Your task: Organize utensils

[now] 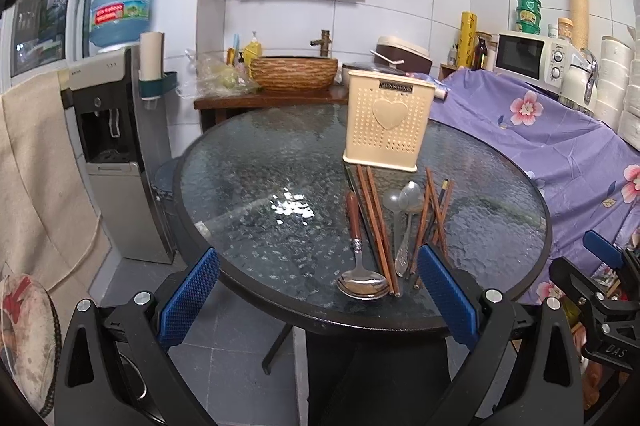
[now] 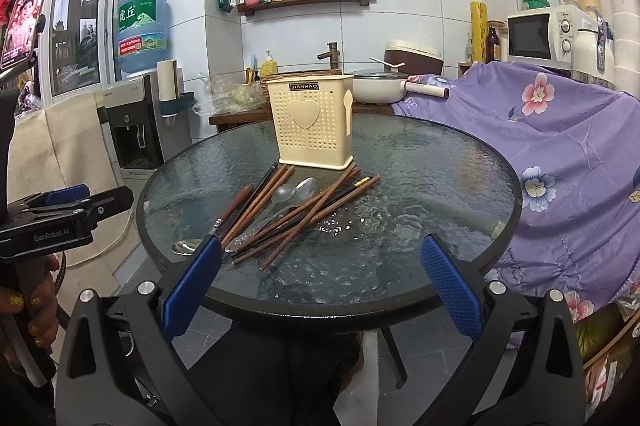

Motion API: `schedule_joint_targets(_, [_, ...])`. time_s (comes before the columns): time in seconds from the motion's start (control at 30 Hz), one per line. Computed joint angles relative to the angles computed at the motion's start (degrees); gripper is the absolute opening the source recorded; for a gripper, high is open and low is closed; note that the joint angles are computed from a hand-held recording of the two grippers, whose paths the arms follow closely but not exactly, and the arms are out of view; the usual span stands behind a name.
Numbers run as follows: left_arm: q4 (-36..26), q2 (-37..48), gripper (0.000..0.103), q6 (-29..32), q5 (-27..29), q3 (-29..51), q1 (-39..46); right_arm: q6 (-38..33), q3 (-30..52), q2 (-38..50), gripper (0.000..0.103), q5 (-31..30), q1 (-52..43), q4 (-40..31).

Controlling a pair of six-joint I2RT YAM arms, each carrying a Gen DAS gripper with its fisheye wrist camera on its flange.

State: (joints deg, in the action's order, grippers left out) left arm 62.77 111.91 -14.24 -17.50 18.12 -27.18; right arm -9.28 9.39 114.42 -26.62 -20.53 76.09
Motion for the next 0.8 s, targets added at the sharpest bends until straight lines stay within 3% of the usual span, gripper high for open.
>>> schedule_joint_targets(0.23, [-1.1,3.1,0.097,0.0,2.6,2.3,2.8,-1.6,4.5,1.4,0.098,3.1,2.0,-7.3])
schedule_joint_targets(0.47, [-5.8,6.1,0.097,1.3,7.9,7.0,7.7,-3.4,11.3,1.4,0.098,4.9,3.5,-19.0])
schedule_joint_targets(0.63, [-9.4,7.1,0.097,3.8,7.8,11.1,9.1,-2.0,17.6,-0.3,0.098,4.5,3.3,-28.7])
schedule_joint_targets(0.7, [-11.2,7.6,0.097,4.5,8.5,12.9,9.7,-0.9,20.6,-0.2,0.097,4.3,3.0,-32.4])
schedule_joint_targets(0.8, [-15.0,8.1,0.097,5.5,10.2,16.5,10.8,0.1,26.6,0.8,0.087,5.0,3.5,-39.8])
